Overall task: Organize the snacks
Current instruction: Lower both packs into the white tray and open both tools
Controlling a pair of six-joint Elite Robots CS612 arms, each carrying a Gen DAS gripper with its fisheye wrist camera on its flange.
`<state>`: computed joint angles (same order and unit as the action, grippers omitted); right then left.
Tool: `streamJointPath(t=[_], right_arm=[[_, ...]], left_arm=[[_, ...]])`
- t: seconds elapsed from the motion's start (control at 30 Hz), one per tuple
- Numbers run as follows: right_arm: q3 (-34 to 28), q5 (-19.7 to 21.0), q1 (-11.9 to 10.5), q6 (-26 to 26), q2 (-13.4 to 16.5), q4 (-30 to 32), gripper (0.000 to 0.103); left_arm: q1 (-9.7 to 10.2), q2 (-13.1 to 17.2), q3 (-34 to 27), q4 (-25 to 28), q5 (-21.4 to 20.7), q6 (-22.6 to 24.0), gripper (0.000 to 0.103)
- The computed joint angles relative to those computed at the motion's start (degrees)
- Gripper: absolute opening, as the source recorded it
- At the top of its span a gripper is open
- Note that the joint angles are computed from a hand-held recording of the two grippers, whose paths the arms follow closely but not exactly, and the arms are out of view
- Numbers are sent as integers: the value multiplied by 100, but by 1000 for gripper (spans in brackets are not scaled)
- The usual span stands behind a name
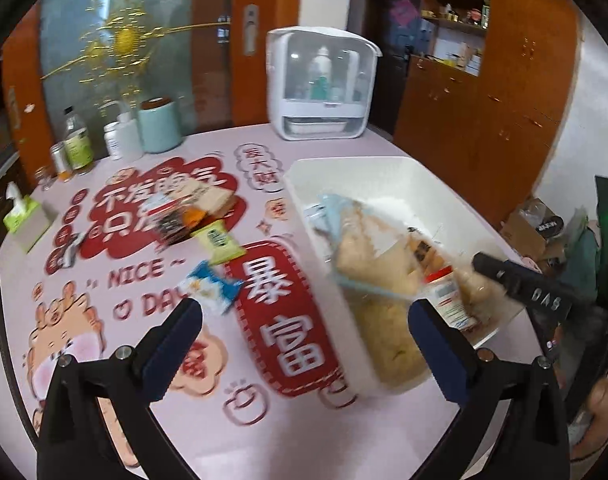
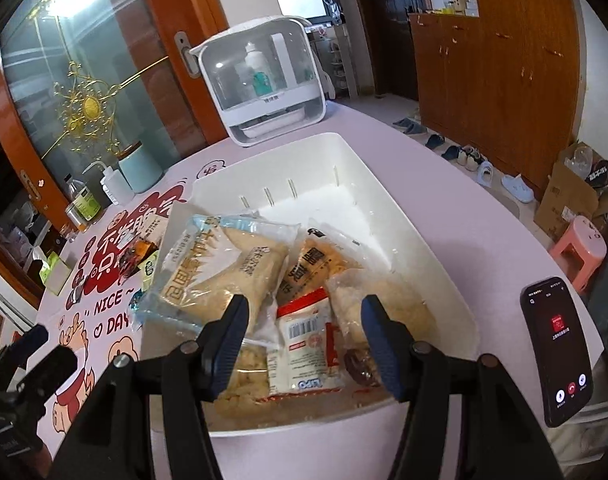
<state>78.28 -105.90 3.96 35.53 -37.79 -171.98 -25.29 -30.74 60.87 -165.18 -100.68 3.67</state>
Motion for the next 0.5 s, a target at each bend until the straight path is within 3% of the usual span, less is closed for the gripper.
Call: streamJointPath(t=[0.27,0.5], right_arm=[[-282,16,186,-405,73,-76,59],[-1013,260,404,-1094,362,156,59]], left_arm=[[220,-121,252,-447,493,-407,103],[460,-61,139,-573,854,-809,103]])
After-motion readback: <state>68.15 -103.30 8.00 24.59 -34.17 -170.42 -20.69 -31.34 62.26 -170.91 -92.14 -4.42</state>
